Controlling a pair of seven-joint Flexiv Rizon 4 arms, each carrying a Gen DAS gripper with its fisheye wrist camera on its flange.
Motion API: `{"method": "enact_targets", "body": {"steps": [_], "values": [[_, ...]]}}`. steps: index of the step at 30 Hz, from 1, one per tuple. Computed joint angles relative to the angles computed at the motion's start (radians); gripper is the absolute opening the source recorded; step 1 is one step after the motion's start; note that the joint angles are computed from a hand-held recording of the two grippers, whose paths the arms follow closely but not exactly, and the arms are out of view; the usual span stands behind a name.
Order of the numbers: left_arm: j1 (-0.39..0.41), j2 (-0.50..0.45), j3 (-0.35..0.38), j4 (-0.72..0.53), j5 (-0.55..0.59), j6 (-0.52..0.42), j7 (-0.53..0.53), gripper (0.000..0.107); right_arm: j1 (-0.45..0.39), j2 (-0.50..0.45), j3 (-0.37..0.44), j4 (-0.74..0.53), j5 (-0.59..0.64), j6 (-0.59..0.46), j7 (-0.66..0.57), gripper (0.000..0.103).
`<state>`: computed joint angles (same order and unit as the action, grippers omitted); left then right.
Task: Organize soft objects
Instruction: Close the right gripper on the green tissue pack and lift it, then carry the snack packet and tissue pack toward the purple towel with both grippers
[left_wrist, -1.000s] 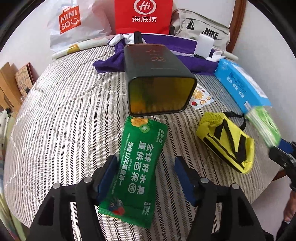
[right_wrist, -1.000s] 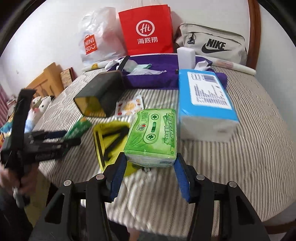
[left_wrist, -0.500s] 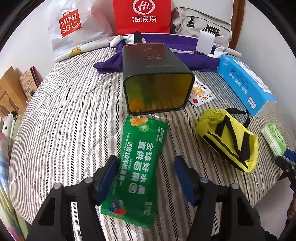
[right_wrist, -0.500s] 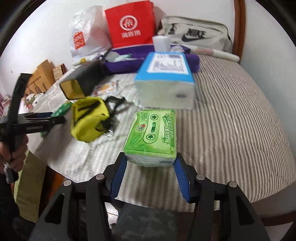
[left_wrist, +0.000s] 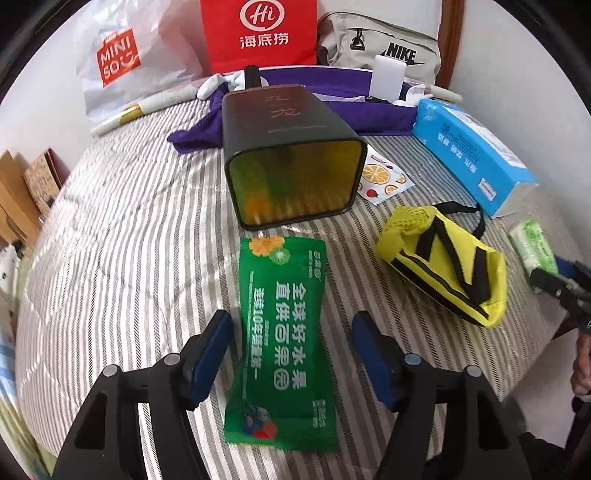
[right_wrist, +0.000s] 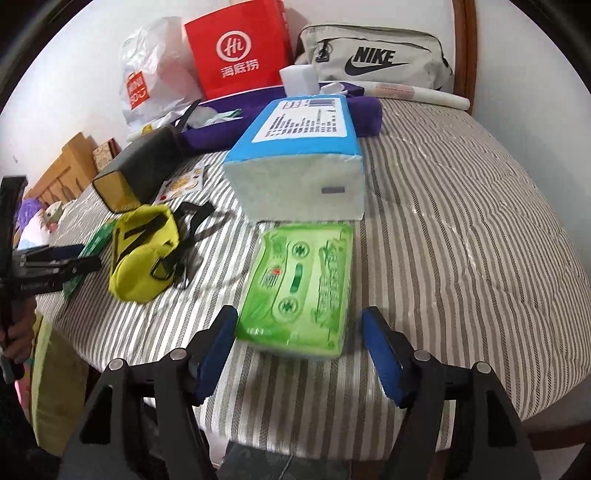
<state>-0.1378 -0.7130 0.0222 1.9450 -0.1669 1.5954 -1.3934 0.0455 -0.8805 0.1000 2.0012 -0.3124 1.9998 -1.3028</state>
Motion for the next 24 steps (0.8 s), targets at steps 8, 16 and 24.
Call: {"method": "enact_targets", "body": {"steps": [8, 16, 24], "values": [[0.017, 0.005, -0.019, 0.008, 0.006, 0.018, 0.016, 0.033, 0.159, -0.015, -0.131, -0.027, 0.12, 0.021, -0.035, 0.055], [0.154, 0.036, -0.176, 0.072, -0.016, 0.039, 0.048, 0.026, 0.095, 0.03, -0.065, 0.013, 0.084, 0.006, -0.066, 0.054], [0.293, 0.096, -0.329, 0.148, -0.022, 0.077, 0.07, 0.026, -0.07, 0.092, 0.086, 0.057, -0.066, -0.016, -0.069, 0.054]]}}
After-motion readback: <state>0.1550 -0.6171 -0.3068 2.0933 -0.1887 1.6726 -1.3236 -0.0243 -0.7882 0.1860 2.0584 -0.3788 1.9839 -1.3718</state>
